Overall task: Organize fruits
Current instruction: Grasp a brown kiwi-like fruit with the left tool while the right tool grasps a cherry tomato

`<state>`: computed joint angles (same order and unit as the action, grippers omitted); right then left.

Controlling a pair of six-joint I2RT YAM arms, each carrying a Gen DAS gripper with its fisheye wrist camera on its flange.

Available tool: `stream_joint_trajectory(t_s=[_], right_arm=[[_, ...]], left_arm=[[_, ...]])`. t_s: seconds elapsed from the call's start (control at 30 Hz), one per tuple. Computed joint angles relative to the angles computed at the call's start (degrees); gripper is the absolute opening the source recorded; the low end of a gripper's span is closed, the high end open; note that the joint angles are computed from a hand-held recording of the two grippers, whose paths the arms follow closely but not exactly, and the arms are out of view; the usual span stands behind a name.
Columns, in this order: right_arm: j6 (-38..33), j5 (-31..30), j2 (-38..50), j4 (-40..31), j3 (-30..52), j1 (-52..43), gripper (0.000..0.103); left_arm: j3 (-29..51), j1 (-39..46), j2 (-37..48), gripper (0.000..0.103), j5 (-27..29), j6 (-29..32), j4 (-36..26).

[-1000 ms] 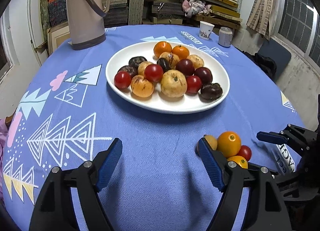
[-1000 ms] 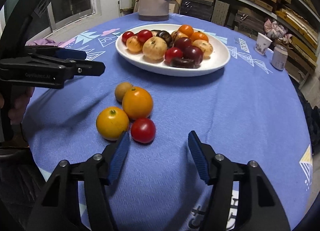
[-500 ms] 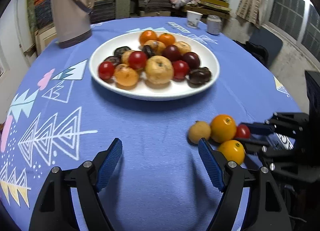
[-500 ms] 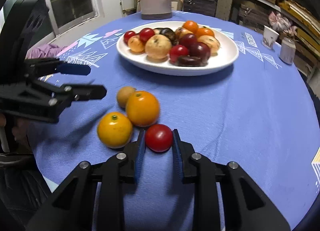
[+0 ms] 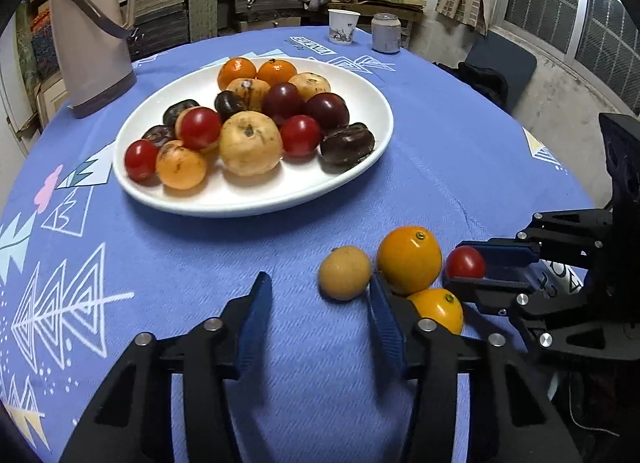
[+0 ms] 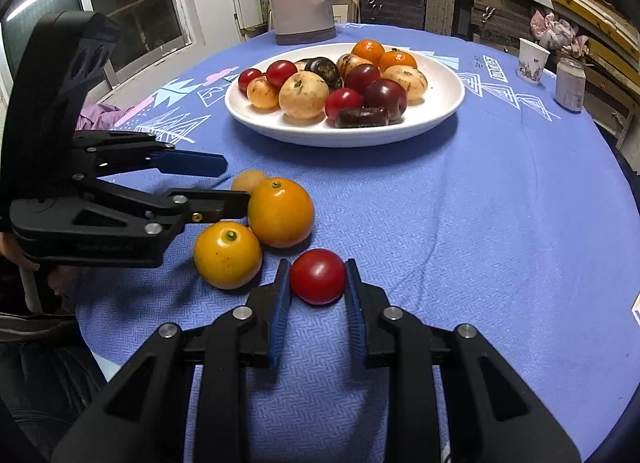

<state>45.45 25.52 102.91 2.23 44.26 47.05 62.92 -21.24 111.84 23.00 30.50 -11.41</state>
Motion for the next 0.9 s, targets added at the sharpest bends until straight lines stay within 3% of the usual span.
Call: stream_joint_trajectory(t_s=[0.07,0.23,0.9], right_arm=[[0.0,-0.1,0.0,0.3,-0.2,-0.1,0.026],[0.1,-0.1,0.1,0.9,-0.3,-0.2,0.026],[1.6,1.8,-2.5,-1.2,-0.8,0.1,0.026]], left_arm=[[0.4,-0.3,0.7,0.047,0.3,-0.4,0.4],[0.1,-0.9,1.2,0.025,1.2,-1.2,2.0],[-0.5,1.1,-0.3,0.025,4.6,-1.6,0.8]])
